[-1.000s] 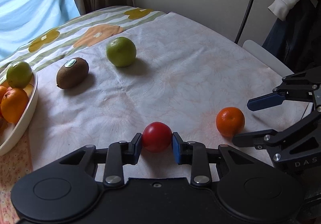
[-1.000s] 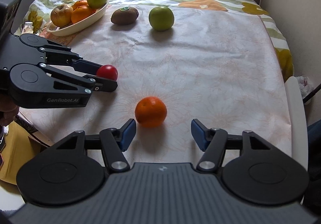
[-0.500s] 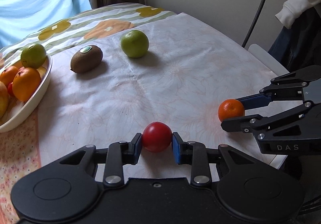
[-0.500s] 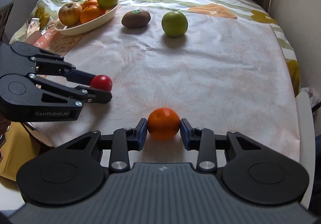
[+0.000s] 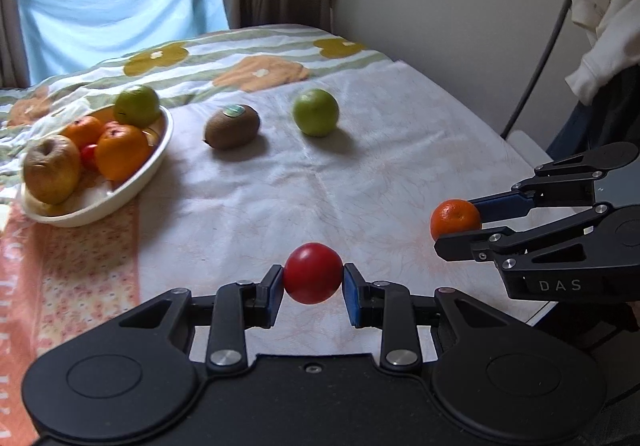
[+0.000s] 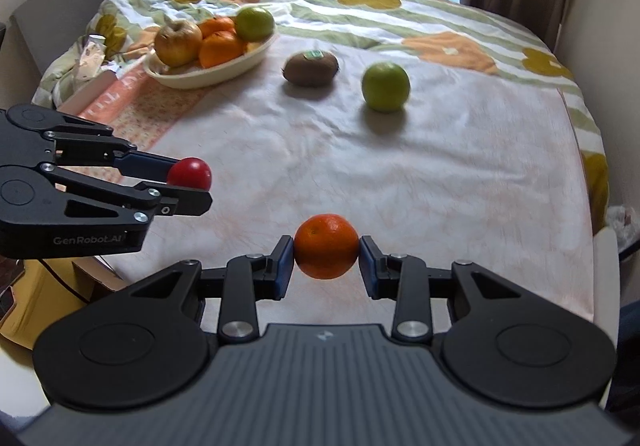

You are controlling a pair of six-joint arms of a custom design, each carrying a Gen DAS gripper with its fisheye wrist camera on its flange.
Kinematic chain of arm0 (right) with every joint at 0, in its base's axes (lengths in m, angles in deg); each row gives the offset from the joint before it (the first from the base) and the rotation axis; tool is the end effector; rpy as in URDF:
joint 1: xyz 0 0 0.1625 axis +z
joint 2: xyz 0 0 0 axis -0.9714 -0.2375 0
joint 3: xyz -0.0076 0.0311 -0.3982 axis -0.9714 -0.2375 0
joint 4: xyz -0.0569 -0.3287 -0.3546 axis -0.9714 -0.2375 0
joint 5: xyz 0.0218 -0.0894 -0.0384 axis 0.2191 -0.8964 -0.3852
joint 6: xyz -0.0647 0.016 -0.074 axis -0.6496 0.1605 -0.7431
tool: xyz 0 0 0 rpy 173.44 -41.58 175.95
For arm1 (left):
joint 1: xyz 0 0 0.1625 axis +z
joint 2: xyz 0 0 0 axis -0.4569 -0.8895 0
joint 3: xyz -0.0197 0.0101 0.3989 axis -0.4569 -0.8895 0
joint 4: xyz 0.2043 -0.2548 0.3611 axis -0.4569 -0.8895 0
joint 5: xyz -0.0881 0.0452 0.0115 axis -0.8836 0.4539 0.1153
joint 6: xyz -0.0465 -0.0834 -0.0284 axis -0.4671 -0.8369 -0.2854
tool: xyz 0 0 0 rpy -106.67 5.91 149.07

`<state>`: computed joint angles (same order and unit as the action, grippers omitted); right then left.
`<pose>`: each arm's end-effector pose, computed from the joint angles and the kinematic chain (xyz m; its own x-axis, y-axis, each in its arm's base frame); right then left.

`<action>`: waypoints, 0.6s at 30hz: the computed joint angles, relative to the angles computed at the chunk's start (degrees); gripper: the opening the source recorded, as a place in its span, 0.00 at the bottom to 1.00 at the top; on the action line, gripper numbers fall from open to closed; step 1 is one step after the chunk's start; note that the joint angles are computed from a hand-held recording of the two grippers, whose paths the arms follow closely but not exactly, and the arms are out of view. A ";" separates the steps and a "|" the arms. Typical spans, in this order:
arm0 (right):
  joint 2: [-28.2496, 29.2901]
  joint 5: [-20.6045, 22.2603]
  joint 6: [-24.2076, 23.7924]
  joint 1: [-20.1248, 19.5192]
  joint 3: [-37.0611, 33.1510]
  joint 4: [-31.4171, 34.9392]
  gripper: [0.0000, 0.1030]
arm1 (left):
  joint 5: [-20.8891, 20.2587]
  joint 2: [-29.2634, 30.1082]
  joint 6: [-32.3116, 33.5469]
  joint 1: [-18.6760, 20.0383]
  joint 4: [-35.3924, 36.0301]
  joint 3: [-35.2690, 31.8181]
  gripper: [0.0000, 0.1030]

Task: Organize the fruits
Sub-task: 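Drop the tomato into the duck bowl with the left gripper while the right gripper drops the mandarin in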

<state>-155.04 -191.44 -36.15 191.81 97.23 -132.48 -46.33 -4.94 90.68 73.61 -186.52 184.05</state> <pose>0.2247 -0.3318 0.0874 -0.7190 -0.0368 0.6940 -0.4713 0.7598 -0.4479 -0.1530 -0.4198 0.1434 -0.5417 0.6865 -0.4851 0.8211 0.5555 -0.1309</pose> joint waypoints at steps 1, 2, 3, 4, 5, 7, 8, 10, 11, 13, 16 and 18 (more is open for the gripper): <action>-0.11 0.00 0.03 0.53 -0.40 0.56 0.48 | 0.42 -0.98 -0.47 -0.22 0.37 0.12 0.34; -0.16 -0.06 0.13 1.00 -0.82 1.20 0.48 | 0.91 -1.98 -1.00 -0.46 0.69 0.19 0.34; -0.16 -0.18 0.26 1.54 -1.31 1.90 0.48 | 1.33 -2.87 -1.46 -0.60 1.06 0.19 0.34; -0.11 -0.29 0.33 2.09 -1.83 2.54 0.48 | 1.81 -3.67 -1.96 -0.77 1.42 0.15 0.34; 0.03 -0.34 0.35 2.65 -2.45 3.15 0.48 | 2.35 -4.35 -2.46 -0.94 1.73 0.03 0.34; 0.45 -0.32 0.21 3.58 -3.72 4.03 0.48 | 3.26 -5.66 -3.09 -1.02 2.24 -0.19 0.34; 0.72 -0.32 0.15 4.04 -4.46 4.54 0.48 | 3.63 -6.29 -3.35 -0.96 2.58 -0.47 0.34; 1.38 -0.19 0.00 4.85 -6.11 5.47 0.48 | 4.18 -7.19 -3.69 -0.71 2.92 -1.06 0.34; 1.74 -0.06 -0.06 5.16 -6.92 5.90 0.48 | 4.50 -7.49 -3.81 -0.56 3.05 -1.42 0.34; 2.65 0.23 -0.27 5.67 -8.84 6.93 0.48 | 5.14 -7.95 -3.79 -0.10 3.26 -2.26 0.34; 4.39 0.91 -0.33 6.06 -11.90 8.31 0.48 | 5.74 -7.68 -3.12 1.02 2.95 -3.99 0.34; 5.86 1.46 -1.03 6.12 -14.05 8.55 0.48 | 5.93 -7.20 -2.39 1.92 2.72 -5.31 0.34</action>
